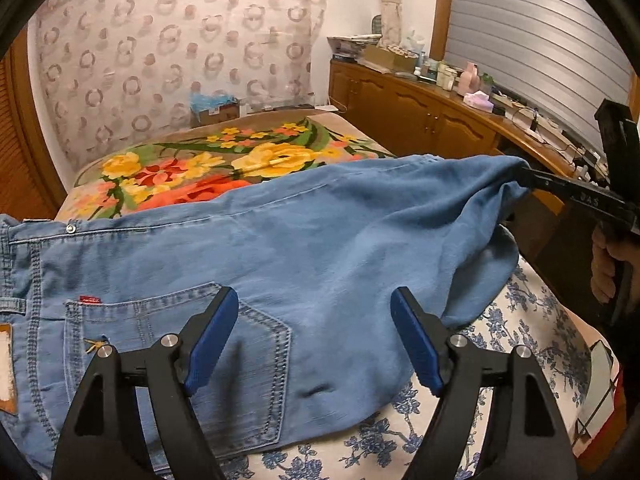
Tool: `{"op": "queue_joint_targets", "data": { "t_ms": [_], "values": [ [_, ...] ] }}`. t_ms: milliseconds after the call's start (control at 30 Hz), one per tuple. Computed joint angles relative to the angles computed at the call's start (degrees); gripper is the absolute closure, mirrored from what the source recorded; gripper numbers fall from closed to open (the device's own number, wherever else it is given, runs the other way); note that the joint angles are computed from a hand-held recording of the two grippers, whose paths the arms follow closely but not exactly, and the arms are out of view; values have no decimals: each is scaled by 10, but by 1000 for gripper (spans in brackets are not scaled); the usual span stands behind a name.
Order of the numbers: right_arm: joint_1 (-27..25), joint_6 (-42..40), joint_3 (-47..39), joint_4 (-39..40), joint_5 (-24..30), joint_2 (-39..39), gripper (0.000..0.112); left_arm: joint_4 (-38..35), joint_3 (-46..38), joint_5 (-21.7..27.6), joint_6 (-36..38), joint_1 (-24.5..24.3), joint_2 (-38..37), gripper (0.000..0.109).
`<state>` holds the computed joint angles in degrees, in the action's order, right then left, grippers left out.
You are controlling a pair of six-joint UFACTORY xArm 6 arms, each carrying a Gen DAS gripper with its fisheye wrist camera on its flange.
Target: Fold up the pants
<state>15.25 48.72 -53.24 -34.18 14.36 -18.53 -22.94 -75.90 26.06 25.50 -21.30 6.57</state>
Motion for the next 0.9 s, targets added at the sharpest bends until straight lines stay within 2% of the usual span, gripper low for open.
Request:
{"op": "queue_joint_targets", "data": {
  "t_ms": [167, 333, 500, 767, 833, 900],
  "values": [
    [5, -61, -19, 53, -3, 5, 104, -3, 13, -10, -2, 7, -11, 29],
    [29, -107, -52, 75, -14, 19, 104, -15, 36, -20, 10, 21, -37, 29],
    [75, -189, -128, 120, -19, 66, 104, -46, 66, -31, 36, 48, -73, 29],
    [156, -410, -273, 303, -5, 174, 104, -78, 109, -35, 62, 100, -116, 29],
    [159, -433, -301, 317, 10, 198, 104, -80, 113, -32, 64, 110, -118, 29],
    [158, -419, -324, 300, 29, 219, 96, -80, 113, -30, 65, 115, -116, 29]
  ]
}}
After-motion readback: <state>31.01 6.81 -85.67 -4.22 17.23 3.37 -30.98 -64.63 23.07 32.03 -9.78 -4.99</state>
